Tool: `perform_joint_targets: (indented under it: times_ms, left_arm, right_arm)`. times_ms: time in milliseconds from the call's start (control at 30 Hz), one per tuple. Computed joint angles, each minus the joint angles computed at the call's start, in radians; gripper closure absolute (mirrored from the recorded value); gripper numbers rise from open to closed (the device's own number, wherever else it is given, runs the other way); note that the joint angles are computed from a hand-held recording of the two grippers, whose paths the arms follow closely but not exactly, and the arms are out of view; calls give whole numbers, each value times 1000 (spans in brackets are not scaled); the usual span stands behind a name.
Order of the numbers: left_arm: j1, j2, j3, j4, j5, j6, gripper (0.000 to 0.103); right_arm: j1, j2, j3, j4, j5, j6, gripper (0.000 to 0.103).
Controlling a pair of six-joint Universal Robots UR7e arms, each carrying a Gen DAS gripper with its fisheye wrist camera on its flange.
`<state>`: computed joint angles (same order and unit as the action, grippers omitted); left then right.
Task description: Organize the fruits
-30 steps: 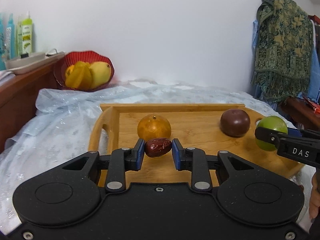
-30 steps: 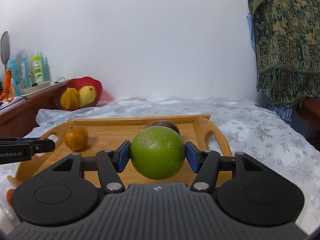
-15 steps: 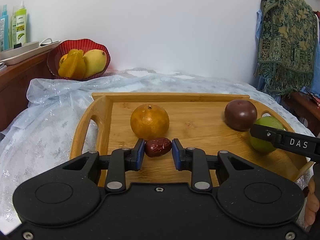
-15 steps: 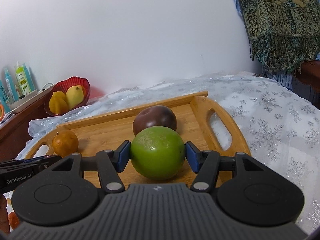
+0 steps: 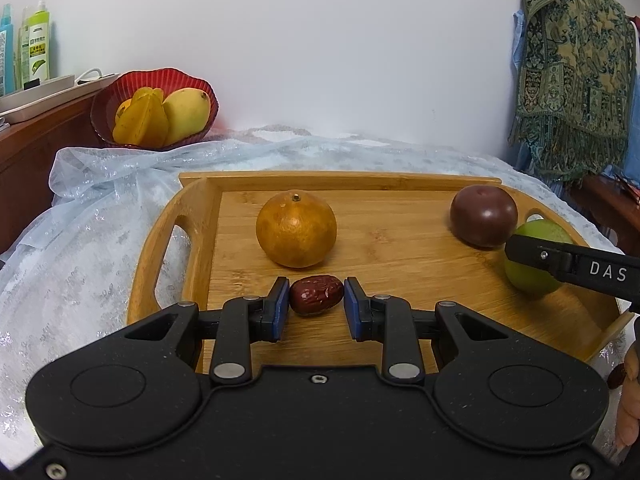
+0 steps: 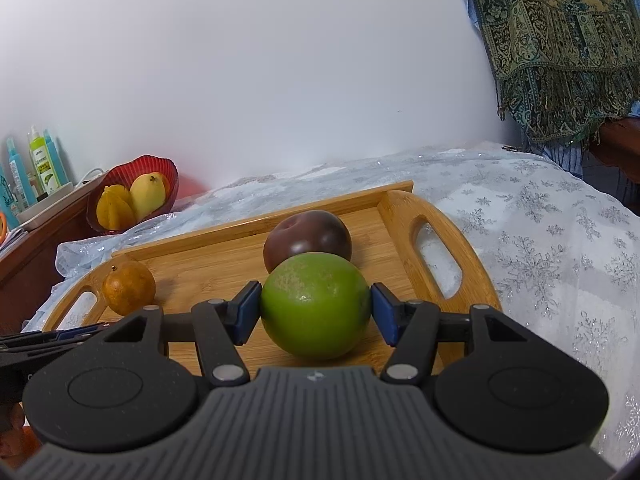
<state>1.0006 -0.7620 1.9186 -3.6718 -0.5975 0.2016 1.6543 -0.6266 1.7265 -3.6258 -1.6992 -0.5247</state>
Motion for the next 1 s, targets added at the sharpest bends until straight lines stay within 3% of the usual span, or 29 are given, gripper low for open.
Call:
perform_joint_targets:
  times_ms: [1000]
  left_arm:
    - [2, 3, -2, 7, 2, -5, 75]
  right_arm:
    - [-1, -2, 8, -10, -1, 15, 40]
